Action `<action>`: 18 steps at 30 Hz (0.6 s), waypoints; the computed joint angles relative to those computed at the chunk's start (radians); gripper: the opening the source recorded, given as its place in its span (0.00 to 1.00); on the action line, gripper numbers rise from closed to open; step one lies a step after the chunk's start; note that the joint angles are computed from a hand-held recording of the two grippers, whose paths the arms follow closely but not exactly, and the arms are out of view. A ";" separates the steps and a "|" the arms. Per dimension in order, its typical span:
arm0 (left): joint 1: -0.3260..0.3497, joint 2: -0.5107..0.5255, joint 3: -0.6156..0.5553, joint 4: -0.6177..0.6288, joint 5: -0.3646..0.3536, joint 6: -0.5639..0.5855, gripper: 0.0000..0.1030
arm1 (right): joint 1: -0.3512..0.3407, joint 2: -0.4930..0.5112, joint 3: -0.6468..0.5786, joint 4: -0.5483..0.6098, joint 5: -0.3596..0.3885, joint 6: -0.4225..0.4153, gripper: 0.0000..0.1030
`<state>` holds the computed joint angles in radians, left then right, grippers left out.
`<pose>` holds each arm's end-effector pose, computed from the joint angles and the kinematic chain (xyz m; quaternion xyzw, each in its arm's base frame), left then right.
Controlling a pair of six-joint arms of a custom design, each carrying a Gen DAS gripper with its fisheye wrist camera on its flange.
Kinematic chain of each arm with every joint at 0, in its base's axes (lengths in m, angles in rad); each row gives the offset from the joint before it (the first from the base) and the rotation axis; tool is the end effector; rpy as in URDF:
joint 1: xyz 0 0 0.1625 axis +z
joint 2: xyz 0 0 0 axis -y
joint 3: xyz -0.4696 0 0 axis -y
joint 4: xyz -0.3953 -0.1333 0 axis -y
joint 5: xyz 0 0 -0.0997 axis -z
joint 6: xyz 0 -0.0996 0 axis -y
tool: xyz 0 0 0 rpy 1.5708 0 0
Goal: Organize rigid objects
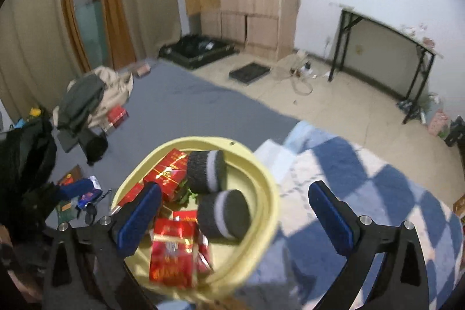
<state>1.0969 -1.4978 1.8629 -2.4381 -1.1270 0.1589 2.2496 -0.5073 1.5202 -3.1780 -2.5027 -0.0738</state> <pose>-0.0871 -0.5557 0.4589 0.2420 0.9150 -0.2728 0.1725 0.5034 -0.5390 0.0619 0.1916 -0.8428 0.3777 0.3321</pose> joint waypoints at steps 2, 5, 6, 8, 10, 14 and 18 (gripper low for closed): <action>-0.045 -0.031 0.025 -0.014 0.032 -0.019 1.00 | 0.033 -0.043 0.080 -0.066 -0.028 -0.009 1.00; -0.122 -0.103 0.108 -0.090 0.097 -0.092 1.00 | 0.076 -0.106 0.197 -0.149 -0.050 -0.019 1.00; -0.128 -0.116 0.121 -0.095 0.098 -0.117 1.00 | 0.089 -0.127 0.236 -0.173 -0.052 -0.020 1.00; -0.159 -0.155 0.177 -0.105 0.125 -0.181 1.00 | 0.104 -0.169 0.299 -0.181 -0.049 -0.009 1.00; -0.198 -0.183 0.242 -0.129 0.187 -0.180 1.00 | 0.111 -0.209 0.365 -0.182 -0.026 0.007 1.00; -0.240 -0.201 0.337 -0.160 0.308 -0.292 1.00 | 0.095 -0.236 0.476 -0.240 0.014 -0.027 1.00; -0.270 -0.222 0.505 -0.310 0.467 -0.401 1.00 | 0.047 -0.206 0.557 -0.347 0.035 -0.086 1.00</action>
<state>0.8270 -1.7199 2.3678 -2.7482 -0.6599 -0.2422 2.2964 -0.7131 2.0775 -3.5254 -2.4680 -0.1595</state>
